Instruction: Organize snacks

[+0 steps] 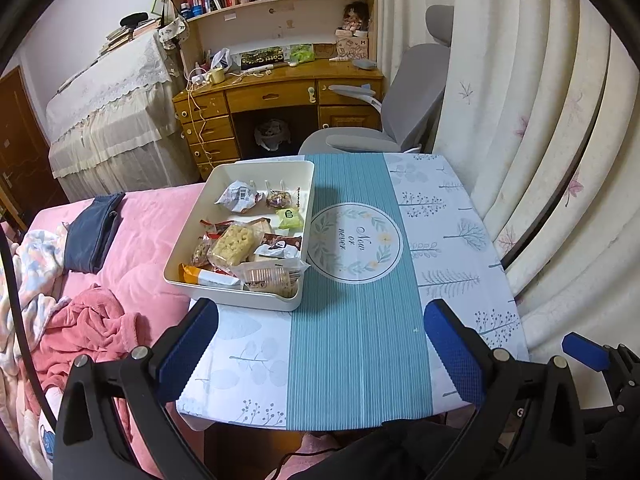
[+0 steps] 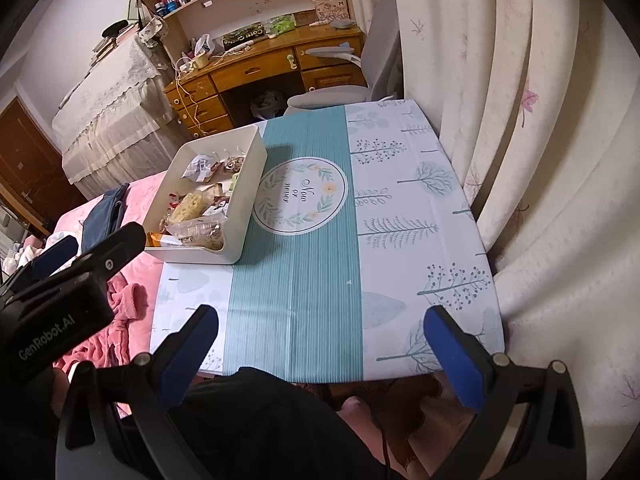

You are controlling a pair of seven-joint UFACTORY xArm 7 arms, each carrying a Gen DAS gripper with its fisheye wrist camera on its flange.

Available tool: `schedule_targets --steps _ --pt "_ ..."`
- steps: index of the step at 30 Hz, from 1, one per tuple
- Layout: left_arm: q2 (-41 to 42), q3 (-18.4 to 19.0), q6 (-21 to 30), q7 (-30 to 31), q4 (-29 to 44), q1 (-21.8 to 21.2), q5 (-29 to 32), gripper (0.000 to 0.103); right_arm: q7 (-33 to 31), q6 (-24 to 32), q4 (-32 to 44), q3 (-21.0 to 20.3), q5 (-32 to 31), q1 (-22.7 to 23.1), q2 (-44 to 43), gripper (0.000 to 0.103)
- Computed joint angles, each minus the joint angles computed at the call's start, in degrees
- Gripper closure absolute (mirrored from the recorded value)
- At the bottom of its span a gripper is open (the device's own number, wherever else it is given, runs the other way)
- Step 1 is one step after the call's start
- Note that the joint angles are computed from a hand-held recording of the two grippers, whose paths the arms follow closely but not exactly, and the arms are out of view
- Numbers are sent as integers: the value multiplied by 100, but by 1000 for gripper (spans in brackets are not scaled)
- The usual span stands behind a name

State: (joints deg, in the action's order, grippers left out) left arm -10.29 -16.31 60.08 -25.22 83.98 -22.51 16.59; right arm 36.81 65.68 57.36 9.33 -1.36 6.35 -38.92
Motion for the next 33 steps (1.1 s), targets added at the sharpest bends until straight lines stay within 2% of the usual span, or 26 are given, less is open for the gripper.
schedule_targets --steps 12,33 --pt "16 11 15 31 20 6 -23 1 -238 8 -16 -131 36 4 1 0" --pt "98 -108 229 -577 76 -120 312 1 -751 -36 -51 -297 166 -65 44 0"
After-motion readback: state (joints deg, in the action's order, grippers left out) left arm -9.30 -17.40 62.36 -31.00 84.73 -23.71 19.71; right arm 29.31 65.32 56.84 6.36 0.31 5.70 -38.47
